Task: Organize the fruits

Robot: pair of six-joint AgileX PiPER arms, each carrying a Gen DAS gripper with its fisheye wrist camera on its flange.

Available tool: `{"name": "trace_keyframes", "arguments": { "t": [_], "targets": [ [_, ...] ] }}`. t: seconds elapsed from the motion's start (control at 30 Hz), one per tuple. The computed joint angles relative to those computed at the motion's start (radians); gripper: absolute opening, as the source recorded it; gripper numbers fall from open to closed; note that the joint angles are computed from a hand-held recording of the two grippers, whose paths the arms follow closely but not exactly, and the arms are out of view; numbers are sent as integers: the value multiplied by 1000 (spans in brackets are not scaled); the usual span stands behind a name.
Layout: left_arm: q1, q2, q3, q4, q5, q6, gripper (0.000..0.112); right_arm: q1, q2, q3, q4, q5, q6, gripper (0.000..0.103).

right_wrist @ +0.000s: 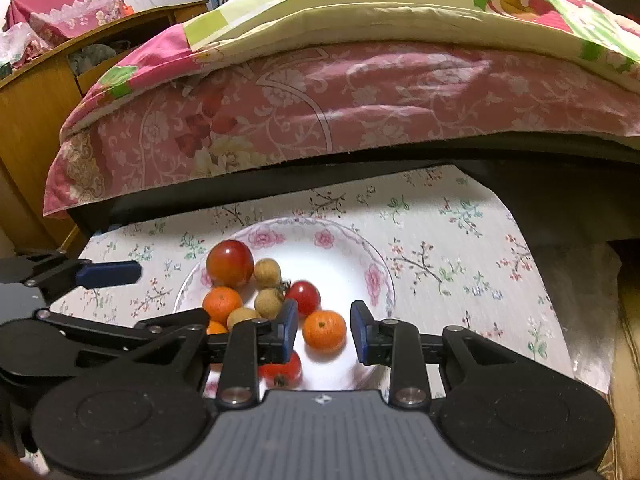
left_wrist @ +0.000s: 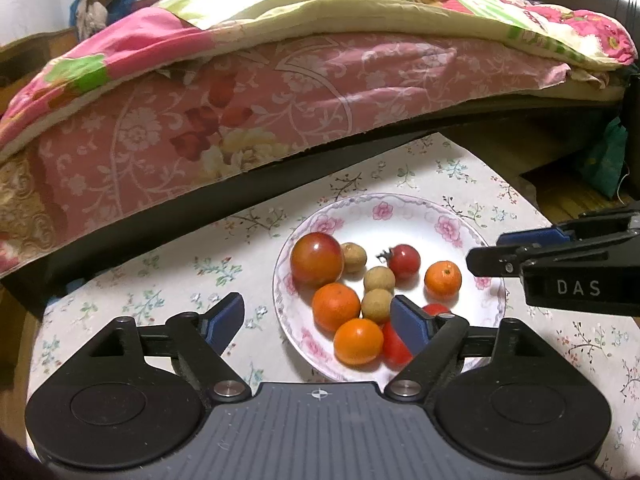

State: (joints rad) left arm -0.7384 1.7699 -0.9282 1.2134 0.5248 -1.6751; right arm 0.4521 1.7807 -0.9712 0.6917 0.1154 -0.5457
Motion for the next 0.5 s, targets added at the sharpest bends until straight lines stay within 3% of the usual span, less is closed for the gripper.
{"name": "trace_keyframes", "arguments": {
  "t": [0.2, 0.37, 0.43, 0.5],
  "targets": [
    [-50, -25, 33, -4, 80, -52, 92, 20, -38, 51, -143, -13, 157, 31],
    [-92, -54, 62, 0, 139, -95, 95, 44, -73, 87, -152, -25, 178, 32],
    [-115, -62, 70, 2, 172, -120, 103, 61, -84, 99, -260, -31, 288, 32],
    [-142, -65, 74, 3, 215, -130, 103, 78, -96, 113, -418, -39, 447, 32]
  ]
}}
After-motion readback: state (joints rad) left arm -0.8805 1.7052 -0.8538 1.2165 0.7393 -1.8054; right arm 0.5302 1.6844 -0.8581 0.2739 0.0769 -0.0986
